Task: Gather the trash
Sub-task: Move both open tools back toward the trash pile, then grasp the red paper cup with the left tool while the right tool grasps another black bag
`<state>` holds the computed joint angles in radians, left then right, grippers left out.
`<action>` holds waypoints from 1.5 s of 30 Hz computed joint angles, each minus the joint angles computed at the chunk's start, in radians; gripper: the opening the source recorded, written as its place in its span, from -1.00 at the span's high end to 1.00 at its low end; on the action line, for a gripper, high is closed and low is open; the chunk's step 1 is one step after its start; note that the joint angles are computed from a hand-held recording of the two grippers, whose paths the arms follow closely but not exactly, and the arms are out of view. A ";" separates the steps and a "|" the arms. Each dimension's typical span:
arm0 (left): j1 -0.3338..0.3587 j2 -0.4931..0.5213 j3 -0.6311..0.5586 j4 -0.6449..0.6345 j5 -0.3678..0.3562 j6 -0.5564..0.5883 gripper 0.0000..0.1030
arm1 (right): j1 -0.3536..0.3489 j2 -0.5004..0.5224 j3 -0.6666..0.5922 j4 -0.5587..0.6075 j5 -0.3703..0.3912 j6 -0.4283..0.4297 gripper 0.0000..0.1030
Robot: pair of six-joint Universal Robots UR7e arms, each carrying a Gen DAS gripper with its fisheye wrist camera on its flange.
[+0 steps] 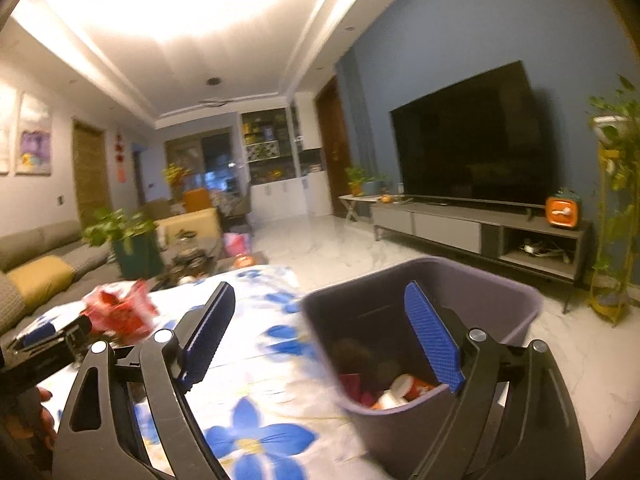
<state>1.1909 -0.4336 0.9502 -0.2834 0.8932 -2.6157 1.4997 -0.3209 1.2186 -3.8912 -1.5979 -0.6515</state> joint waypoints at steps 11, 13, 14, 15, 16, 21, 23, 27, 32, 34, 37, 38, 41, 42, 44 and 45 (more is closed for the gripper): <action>0.046 -0.198 0.289 -0.256 -0.135 0.038 -0.79 | 0.068 0.083 -0.047 0.150 0.040 -0.079 -0.64; 0.052 -0.222 0.317 -0.277 -0.143 0.037 -0.79 | 0.076 0.102 -0.067 0.183 0.040 -0.095 -0.64; 0.055 -0.231 0.325 -0.283 -0.148 0.037 -0.79 | 0.082 0.111 -0.079 0.201 0.038 -0.101 -0.64; 0.059 -0.241 0.335 -0.290 -0.151 0.036 -0.79 | 0.086 0.121 -0.091 0.217 0.036 -0.107 -0.64; 0.059 -0.244 0.339 -0.294 -0.154 0.035 -0.79 | 0.092 0.133 -0.104 0.238 0.036 -0.113 -0.64; 0.077 -0.261 0.349 -0.302 -0.155 0.038 -0.79 | 0.114 0.184 -0.174 0.332 0.023 -0.133 -0.64; 0.081 -0.263 0.346 -0.303 -0.159 0.042 -0.79 | 0.122 0.205 -0.209 0.379 0.020 -0.131 -0.71; 0.088 -0.275 0.344 -0.302 -0.156 0.039 -0.79 | 0.136 0.246 -0.280 0.438 0.008 -0.129 -0.76; 0.096 -0.284 0.343 -0.331 -0.143 0.074 -0.79 | 0.152 0.312 -0.405 0.519 -0.024 -0.125 -0.84; 0.098 -0.285 0.337 -0.331 -0.139 0.082 -0.79 | 0.157 0.338 -0.454 0.543 -0.041 -0.122 -0.84; 0.101 -0.282 0.317 -0.322 -0.127 0.093 -0.79 | 0.166 0.385 -0.539 0.574 -0.076 -0.121 -0.84; 0.102 -0.279 0.306 -0.316 -0.122 0.097 -0.79 | 0.170 0.402 -0.570 0.589 -0.089 -0.120 -0.84; 0.103 -0.262 0.267 -0.304 -0.107 0.121 -0.79 | 0.176 0.445 -0.651 0.638 -0.122 -0.127 -0.84; 0.104 -0.253 0.252 -0.301 -0.101 0.131 -0.79 | 0.176 0.454 -0.670 0.654 -0.132 -0.131 -0.83; 0.107 -0.234 0.218 -0.284 -0.087 0.140 -0.79 | 0.178 0.479 -0.716 0.680 -0.158 -0.133 -0.73; 0.108 -0.224 0.202 -0.276 -0.076 0.142 -0.79 | 0.177 0.486 -0.731 0.695 -0.165 -0.127 -0.59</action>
